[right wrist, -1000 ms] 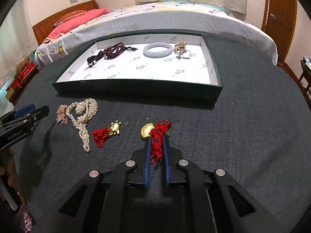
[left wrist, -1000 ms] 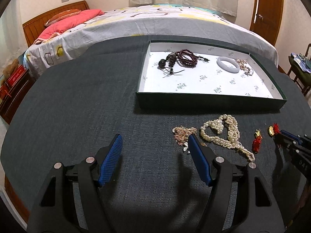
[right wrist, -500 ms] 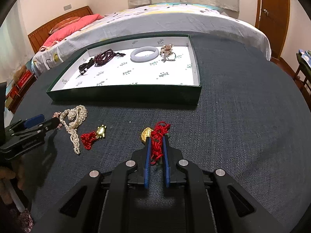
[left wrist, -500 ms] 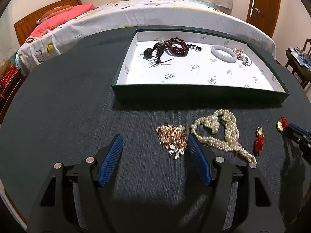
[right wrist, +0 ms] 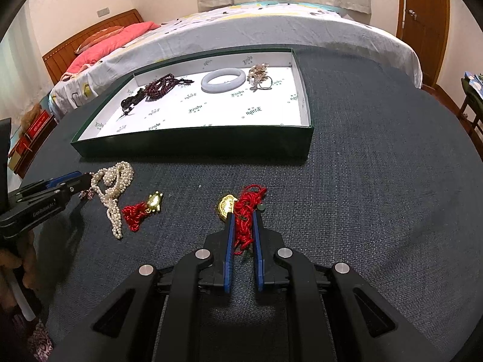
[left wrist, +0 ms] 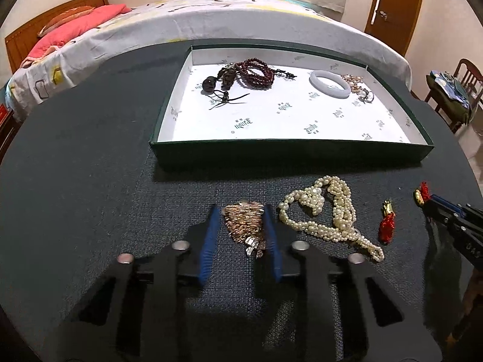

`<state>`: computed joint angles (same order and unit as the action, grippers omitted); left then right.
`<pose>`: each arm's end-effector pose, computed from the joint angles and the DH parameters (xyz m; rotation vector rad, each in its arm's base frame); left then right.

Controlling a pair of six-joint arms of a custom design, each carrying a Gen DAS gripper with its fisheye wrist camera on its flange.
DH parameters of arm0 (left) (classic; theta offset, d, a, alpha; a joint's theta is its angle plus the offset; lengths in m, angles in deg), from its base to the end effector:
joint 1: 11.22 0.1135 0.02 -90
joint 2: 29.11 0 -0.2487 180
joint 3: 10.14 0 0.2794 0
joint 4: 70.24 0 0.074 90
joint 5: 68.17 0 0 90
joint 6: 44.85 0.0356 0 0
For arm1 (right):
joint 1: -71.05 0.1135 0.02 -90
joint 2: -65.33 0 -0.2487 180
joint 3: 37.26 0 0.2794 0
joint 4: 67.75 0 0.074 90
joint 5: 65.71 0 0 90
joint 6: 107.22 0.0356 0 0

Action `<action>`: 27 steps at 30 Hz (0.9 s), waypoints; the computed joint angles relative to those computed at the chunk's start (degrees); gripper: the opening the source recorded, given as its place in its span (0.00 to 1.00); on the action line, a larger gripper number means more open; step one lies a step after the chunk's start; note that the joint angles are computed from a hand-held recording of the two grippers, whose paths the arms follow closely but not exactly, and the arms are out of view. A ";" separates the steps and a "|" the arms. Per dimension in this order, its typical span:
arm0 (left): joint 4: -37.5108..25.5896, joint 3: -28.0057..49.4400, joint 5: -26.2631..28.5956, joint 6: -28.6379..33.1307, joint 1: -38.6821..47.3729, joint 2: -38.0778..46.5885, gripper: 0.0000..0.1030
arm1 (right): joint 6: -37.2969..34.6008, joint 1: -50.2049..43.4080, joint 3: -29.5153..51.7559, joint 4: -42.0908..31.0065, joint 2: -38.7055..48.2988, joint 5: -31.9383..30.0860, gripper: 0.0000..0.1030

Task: Organize jewelry
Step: 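Grasp the red tassel charm with the right tool while the left tool grasps the gold chain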

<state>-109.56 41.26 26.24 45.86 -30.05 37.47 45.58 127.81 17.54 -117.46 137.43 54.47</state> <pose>0.2399 -0.0847 0.1794 0.4605 2.4904 -0.2239 0.1527 0.2003 0.1706 0.2675 2.4795 0.0996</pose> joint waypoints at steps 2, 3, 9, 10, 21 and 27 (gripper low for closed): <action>-0.17 0.07 0.37 0.43 0.16 0.00 0.20 | 0.02 0.03 -0.03 0.05 0.09 0.07 0.12; -0.18 0.03 0.51 0.66 0.24 -0.09 0.18 | -0.05 -0.02 0.01 -0.04 -0.03 0.00 0.12; -0.19 -0.71 -0.09 1.75 0.16 -1.16 0.16 | -0.06 -0.03 -0.03 0.03 -0.02 0.01 0.12; -0.20 -0.85 -0.33 1.96 0.07 -1.39 0.16 | -0.03 -0.02 -0.06 0.06 -0.01 0.03 0.12; -0.48 -2.35 -1.76 2.98 0.19 -4.09 0.15 | 0.21 0.22 0.39 -0.20 0.59 0.78 0.12; -0.95 -2.62 -1.68 3.14 0.97 -5.32 0.14 | 0.68 0.96 1.27 -1.23 0.77 1.92 0.12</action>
<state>-110.50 38.64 24.56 48.99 -29.08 32.15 46.26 128.77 18.81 -118.69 138.20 56.39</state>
